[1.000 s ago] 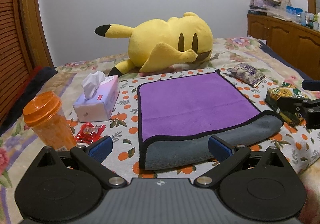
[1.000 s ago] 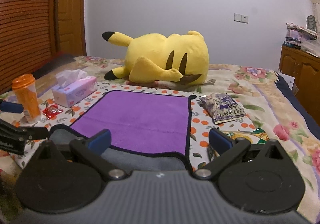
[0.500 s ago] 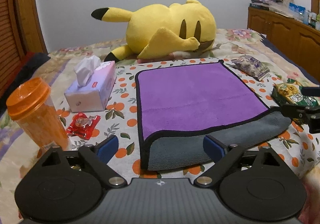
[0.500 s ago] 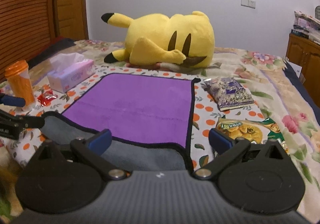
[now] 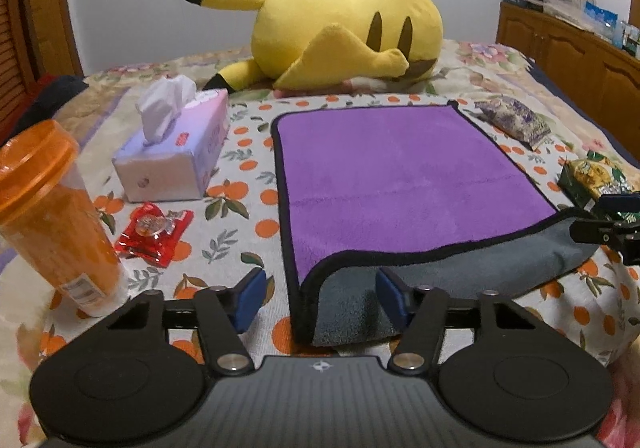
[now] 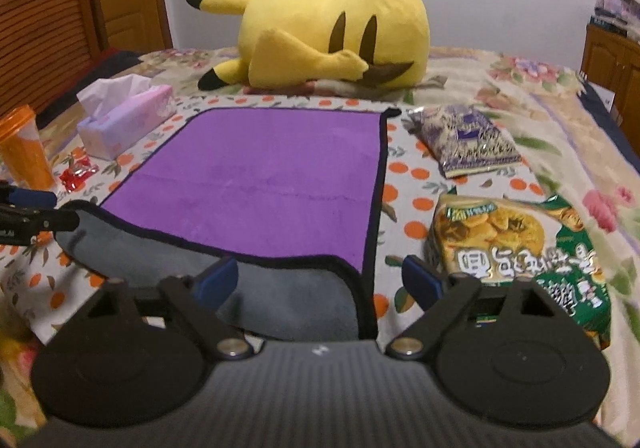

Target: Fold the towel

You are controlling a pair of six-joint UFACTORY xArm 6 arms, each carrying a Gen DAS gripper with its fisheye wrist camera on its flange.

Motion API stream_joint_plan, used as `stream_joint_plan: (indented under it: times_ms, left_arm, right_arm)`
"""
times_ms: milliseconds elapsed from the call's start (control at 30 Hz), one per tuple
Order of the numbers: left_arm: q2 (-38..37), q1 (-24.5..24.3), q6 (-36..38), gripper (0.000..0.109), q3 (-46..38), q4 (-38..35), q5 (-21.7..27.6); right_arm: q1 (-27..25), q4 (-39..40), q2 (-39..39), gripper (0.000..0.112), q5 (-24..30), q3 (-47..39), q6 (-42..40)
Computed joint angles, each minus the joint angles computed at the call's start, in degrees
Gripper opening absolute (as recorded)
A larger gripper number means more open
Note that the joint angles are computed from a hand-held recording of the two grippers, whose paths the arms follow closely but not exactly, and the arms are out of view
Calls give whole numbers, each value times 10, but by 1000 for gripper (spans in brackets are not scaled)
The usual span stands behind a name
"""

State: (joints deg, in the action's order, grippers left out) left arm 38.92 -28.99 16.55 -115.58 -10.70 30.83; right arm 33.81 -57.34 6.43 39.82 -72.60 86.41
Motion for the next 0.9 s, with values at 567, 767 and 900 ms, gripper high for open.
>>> stream_joint_plan:
  times_ms: [567, 767, 900]
  left_arm:
    - [20, 4, 19, 29, -41, -40, 68]
    - [19, 4, 28, 21, -41, -50, 71]
    - [17, 4, 30, 21, -36, -51, 69]
  right_arm:
    - [-27, 92, -6, 63, -72, 23, -59]
    - [-29, 101, -8, 47, -75, 25, -72]
    - [-29, 108, -7, 35, -65, 24, -84]
